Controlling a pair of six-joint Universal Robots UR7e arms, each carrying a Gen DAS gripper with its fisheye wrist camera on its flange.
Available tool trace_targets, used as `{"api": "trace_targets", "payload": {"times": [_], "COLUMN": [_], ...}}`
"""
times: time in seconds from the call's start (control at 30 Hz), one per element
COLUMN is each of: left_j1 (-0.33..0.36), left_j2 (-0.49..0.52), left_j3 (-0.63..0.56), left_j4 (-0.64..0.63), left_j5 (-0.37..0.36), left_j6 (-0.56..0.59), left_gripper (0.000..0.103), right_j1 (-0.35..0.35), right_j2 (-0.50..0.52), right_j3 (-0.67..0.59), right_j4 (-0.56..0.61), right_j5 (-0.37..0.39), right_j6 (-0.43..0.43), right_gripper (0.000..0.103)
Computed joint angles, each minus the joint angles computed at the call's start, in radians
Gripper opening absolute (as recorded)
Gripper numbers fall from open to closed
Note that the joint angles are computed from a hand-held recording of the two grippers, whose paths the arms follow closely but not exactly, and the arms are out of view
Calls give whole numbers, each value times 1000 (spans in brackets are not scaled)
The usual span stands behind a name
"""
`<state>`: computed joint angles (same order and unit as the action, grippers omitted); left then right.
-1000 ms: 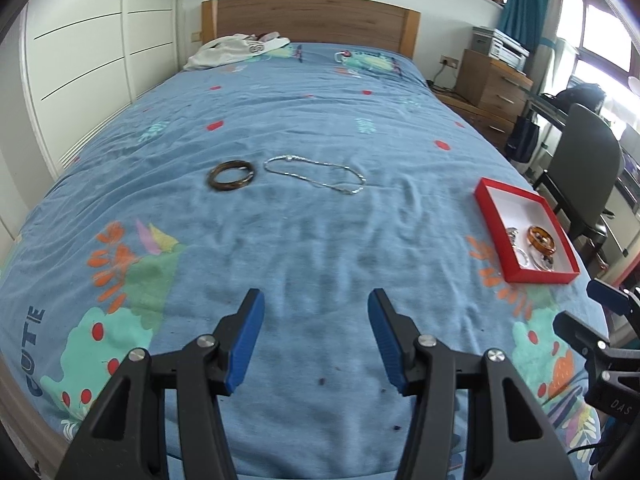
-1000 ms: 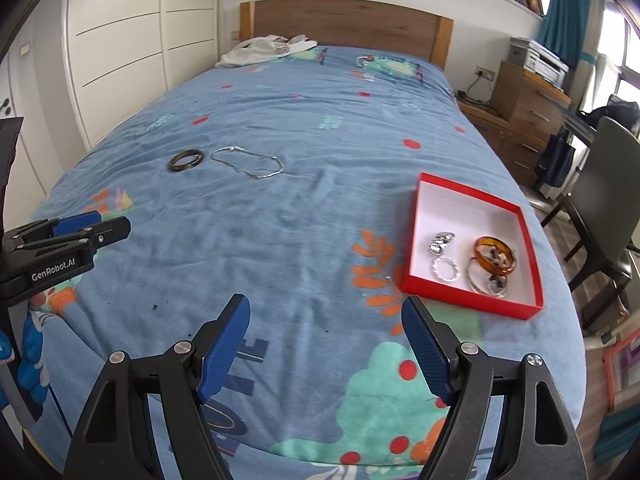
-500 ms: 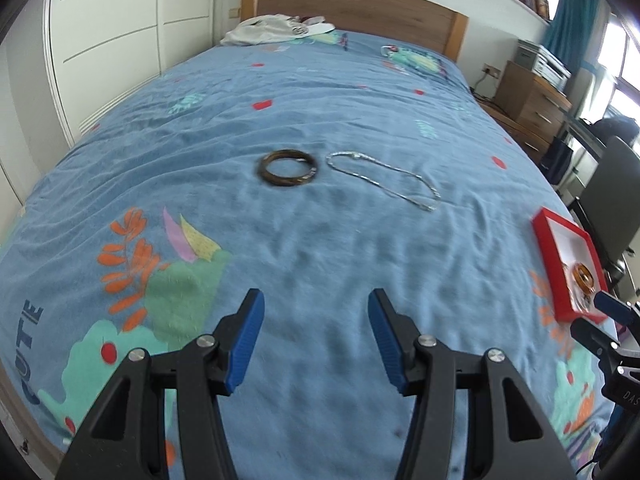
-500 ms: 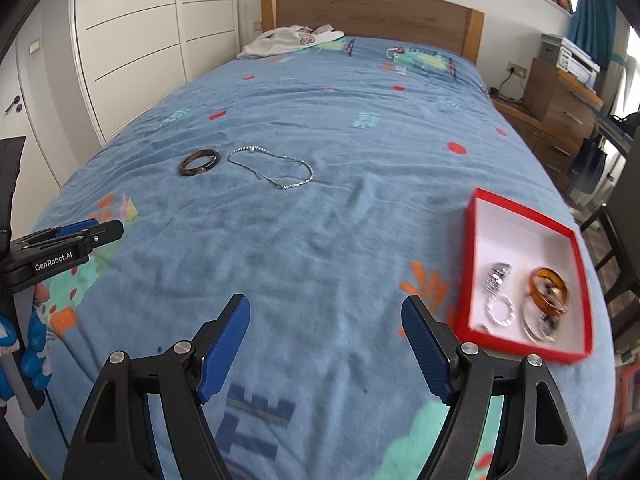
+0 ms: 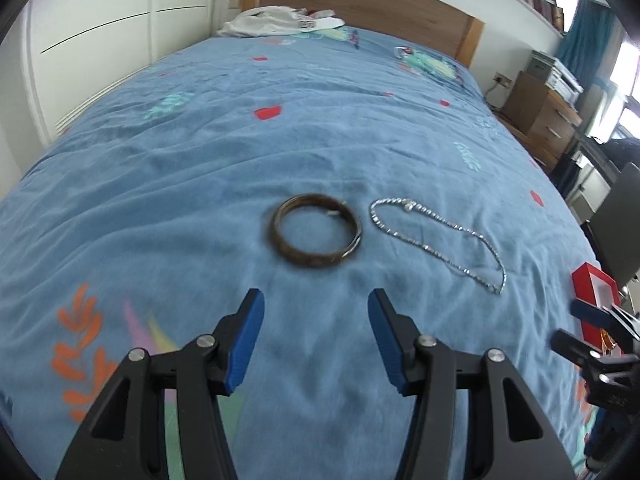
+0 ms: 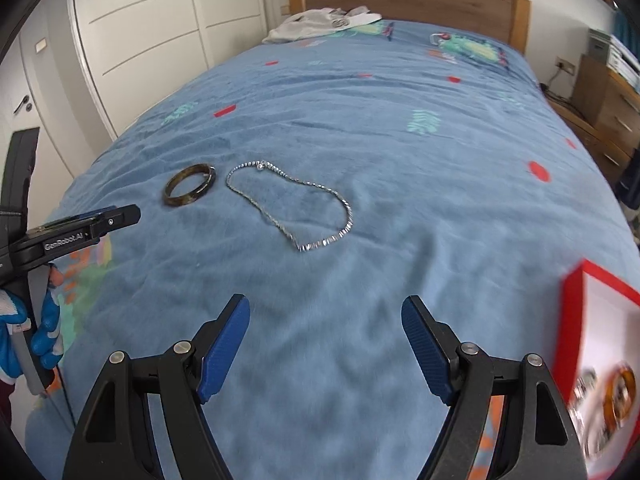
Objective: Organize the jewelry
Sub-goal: 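Grasp the dark brown bangle with the left tool while the right tool grasps the silver chain, then carry the brown bangle and silver chain in both tools over the red box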
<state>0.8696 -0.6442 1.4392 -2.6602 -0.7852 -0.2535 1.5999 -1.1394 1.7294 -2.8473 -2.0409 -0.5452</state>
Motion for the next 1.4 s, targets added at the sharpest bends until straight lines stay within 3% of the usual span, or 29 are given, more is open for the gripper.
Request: {"api": "trace_targets", "payload": {"times": [0.33,0.67,0.7,0.8,0.93,1.03,1.13,1.4], "left_j1": [30,76,79,79,76,73,64,51], "left_j2": [137,222,222,231,236,234,231,197], "left_j3": [-192,-317,-318,-326,-326,-321,-311,-255], "left_j4": [33,99,96,92,82,87,100,76], "left_j5": [-60,-61,-62,-50,-39,-47,-46,-72], "left_j6": [233,234,233,240,247,242,231,145], "left_gripper": [52,52,51,50,34,18,9,9], "right_j1": [-34,-55,-57,-59,-66,-70,-75,-86], "right_j2": [135,242,252,272,271,254,232,137], "right_j3": [-160,-319,-335,-361,-367,-342,-306,-176], "right_j4": [82,156,161,154,154,153,143,79], "right_j5": [38,91,100,100,114,120,125,156], "right_j6": [-93,-167,-166,-161,-140,-136,-127,-97], "right_gripper": [83,83,80,56,21,8,3,3]}}
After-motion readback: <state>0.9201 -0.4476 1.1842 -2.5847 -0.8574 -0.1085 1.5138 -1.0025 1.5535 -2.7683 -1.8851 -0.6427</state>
